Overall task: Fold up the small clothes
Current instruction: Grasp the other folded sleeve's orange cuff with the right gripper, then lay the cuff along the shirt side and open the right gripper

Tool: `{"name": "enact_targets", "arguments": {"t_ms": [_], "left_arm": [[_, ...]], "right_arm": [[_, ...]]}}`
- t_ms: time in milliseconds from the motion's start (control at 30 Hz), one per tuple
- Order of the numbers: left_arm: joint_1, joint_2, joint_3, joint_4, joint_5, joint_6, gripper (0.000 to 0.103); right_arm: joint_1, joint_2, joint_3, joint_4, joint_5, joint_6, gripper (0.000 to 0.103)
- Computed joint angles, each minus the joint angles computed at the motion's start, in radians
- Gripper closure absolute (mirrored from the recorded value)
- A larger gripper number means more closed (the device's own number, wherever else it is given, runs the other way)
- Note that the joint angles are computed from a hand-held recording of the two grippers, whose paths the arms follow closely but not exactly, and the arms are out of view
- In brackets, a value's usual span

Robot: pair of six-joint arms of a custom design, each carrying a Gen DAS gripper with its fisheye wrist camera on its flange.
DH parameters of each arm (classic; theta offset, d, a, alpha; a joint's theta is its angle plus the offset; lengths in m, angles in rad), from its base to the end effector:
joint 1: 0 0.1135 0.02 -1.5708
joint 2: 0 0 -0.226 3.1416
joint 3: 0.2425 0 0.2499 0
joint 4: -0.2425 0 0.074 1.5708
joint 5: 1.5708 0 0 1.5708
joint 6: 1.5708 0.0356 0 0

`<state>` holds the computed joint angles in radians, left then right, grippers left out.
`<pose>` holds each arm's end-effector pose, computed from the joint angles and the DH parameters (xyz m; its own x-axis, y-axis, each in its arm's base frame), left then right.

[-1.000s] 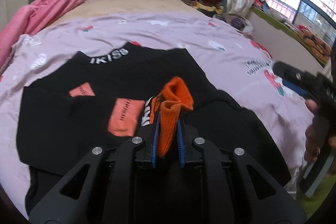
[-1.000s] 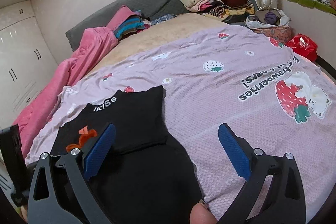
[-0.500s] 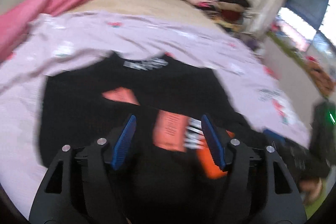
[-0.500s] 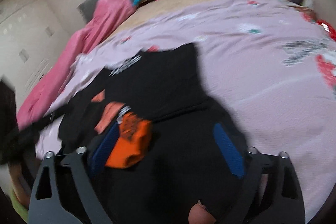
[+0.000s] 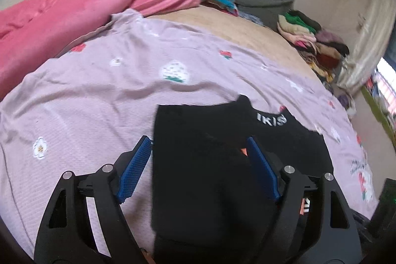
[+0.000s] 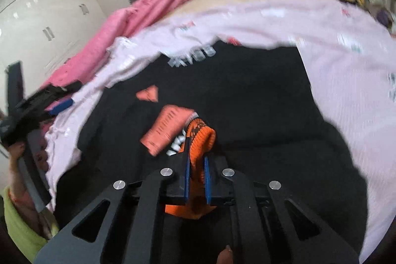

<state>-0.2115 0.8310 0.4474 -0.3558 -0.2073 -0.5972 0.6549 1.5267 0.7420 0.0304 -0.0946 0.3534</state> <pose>0.1927 -0.0339 0.1719 -0.5767 -0.4390 -0.6890 -0.3235 0.8971 -0.3008 0.2389 0.1877 0.1354 -0.7383 -0.1325 -0.6613 -0.4321 0.8458 0.3129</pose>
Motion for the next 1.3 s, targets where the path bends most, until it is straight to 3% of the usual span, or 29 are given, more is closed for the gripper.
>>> {"name": "enact_targets", "arguments": {"t_ms": [200,400,900,1300], "left_arm": [[0.08,-0.12,-0.032,-0.053,0.046,0.002,0.032],[0.049,-0.094,-0.031,-0.026,0.024,-0.001,0.032],[-0.179,0.173,0.035,0.074,-0.1,0.016,0.032],[-0.257,0.312,0.076,0.108,-0.125,0.019,0.032]], "right_arm": [[0.019,-0.057,0.152,-0.095,0.024,-0.139,0.095],[0.004,-0.061,0.264,-0.124,0.065,-0.257,0.095],[-0.1,0.059,0.192,-0.047,0.081,-0.218,0.095],[-0.098,0.093,0.174,-0.044,0.151,-0.211,0.095]]}}
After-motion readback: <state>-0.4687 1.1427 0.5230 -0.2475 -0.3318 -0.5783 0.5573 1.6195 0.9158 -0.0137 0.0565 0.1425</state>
